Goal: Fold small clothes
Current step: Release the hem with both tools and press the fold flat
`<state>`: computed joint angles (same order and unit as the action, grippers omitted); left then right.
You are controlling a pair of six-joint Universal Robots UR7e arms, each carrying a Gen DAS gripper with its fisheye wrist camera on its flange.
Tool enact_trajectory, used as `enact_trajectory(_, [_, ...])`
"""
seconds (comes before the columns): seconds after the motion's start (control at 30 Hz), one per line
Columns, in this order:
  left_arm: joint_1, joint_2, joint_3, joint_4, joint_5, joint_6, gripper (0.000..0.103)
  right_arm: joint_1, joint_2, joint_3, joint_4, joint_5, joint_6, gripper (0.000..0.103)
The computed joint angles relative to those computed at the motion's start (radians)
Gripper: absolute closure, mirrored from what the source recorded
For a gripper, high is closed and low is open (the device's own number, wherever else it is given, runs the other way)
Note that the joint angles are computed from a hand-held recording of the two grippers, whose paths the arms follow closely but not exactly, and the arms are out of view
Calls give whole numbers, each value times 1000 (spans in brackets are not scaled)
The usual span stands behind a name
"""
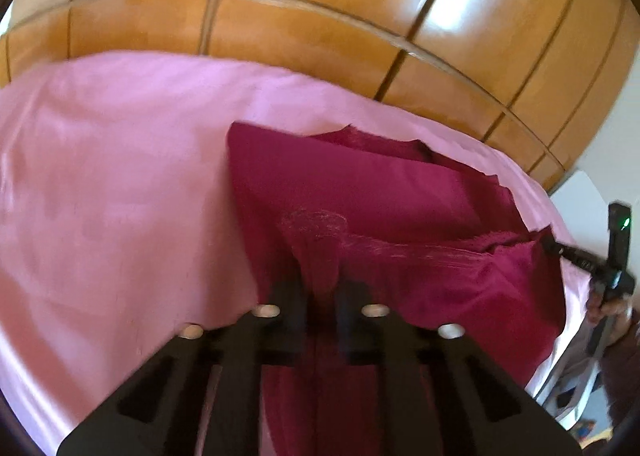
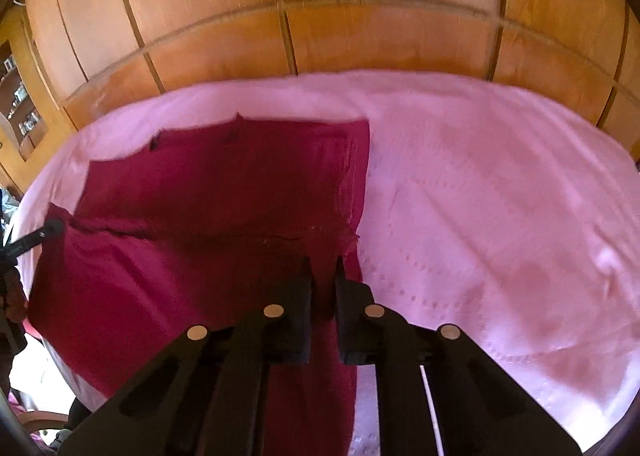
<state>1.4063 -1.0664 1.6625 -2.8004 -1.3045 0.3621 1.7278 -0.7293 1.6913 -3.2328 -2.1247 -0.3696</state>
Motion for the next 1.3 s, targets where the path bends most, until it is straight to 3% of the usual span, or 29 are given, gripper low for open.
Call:
enact_trajectory(0.2, [-4,-32,18,-65,-57,-17,97,36,-22,-12,-52,37,-31,96])
enact_trajectory(0.33, [-17,-12,-36,-102,-58,-44,97,48,24,-120,-38,40,-41,96])
enact_trajectory(0.53, [-31,110,-223,-66,23,-62,97,26,149,-352,49,1,-13,96])
enact_trajectory(0.73, [-30,278,-440,50,189,-84,97,-5,298,-598,217,-102,15,96])
enact_trajectory(0.8, [-18,318,-499,139,232,-141,95,-17,326,-640,278,-125,27,92])
enact_trajectory(0.83, [-14,324,-506,153,244,-154,94,-20,337,-652,285,-145,21,81])
enact_trajectory(0.9, [-13,304,-475,123,235,-152,91,-24,320,-620,278,-141,20,66])
enact_trajectory(0.93, [-16,291,-456,106,239,-147,90,-25,298,-583,254,-130,12,53])
enact_trajectory(0.97, [-20,270,-424,85,238,-140,90,-26,280,-553,234,-120,7,49])
enact_trajectory(1.03, [-27,228,-351,27,258,-102,85,-27,228,-469,195,-91,4,48])
enact_trajectory(1.07, [-28,209,-317,5,264,-89,71,-33,184,-402,177,-58,14,45])
enact_trajectory(1.13, [-23,150,-236,-19,239,-84,54,-45,108,-292,154,8,43,43])
enact_trajectory(1.3, [36,-37,-33,47,26,-158,39,-90,-61,-31,145,185,129,42])
